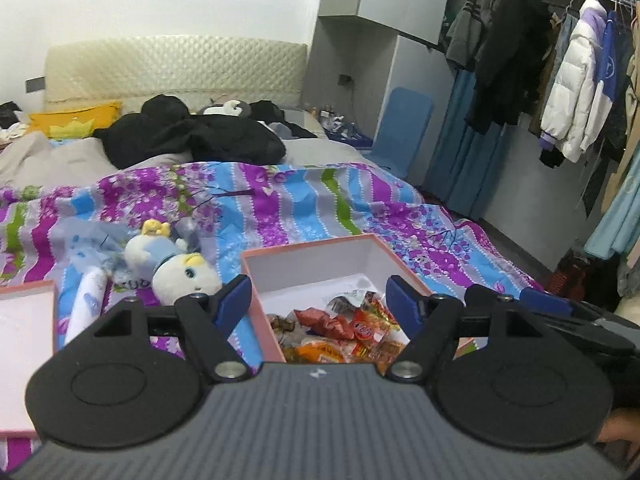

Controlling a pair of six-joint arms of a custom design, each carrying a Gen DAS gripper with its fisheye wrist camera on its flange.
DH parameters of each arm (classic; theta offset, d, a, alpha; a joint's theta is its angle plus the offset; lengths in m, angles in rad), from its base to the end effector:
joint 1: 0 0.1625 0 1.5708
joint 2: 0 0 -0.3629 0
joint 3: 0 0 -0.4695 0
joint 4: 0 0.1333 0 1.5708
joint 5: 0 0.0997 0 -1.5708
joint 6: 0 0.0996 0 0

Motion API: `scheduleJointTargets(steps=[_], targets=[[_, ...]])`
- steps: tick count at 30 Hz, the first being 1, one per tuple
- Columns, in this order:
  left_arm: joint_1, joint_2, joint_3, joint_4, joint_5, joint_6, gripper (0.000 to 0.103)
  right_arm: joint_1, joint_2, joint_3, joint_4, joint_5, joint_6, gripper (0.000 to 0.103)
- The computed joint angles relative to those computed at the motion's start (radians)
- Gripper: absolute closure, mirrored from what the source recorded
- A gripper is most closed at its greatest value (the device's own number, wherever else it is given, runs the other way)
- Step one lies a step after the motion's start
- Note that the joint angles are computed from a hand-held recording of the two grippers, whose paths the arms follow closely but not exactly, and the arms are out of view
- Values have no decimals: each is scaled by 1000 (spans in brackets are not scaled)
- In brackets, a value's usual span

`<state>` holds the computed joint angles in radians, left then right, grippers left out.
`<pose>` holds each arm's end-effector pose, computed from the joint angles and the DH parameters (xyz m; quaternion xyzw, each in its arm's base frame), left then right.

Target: Organize snacks

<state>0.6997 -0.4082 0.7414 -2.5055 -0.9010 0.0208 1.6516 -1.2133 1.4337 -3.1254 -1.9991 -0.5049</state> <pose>-0.5653 -0.7309 0.1450 0.3012 0.8558 -0.3844 0.1706 0.1479 -0.6869 0.4755 0.0957 -0.7729 0.5559 0.2905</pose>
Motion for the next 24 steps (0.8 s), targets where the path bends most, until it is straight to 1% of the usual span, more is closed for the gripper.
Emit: scheduleJointTargets(steps=[4, 9, 11, 14, 16, 19, 24], targets=[[-15, -101, 165, -52, 14, -31, 25, 12, -48, 75, -26, 1, -9, 16], [-28, -179, 304, -104, 46, -43, 25, 16, -105, 158, -41, -4, -26, 16], [-29, -197, 337, -110, 48, -49, 25, 15, -121, 179, -39, -10, -19, 16], [-32, -214, 376, -132, 83, -53, 25, 13, -147, 215, -43, -7, -15, 16], [-33, -231, 406, -137, 81, -63, 25, 11, -164, 240, -48, -5, -25, 16], [-33, -252, 447, -149, 84, -81, 25, 8, -184, 274, -52, -3, -15, 16], [-23, -274, 498, -172, 68, -111, 25, 1, -196, 325, -99, 1, -10, 16]])
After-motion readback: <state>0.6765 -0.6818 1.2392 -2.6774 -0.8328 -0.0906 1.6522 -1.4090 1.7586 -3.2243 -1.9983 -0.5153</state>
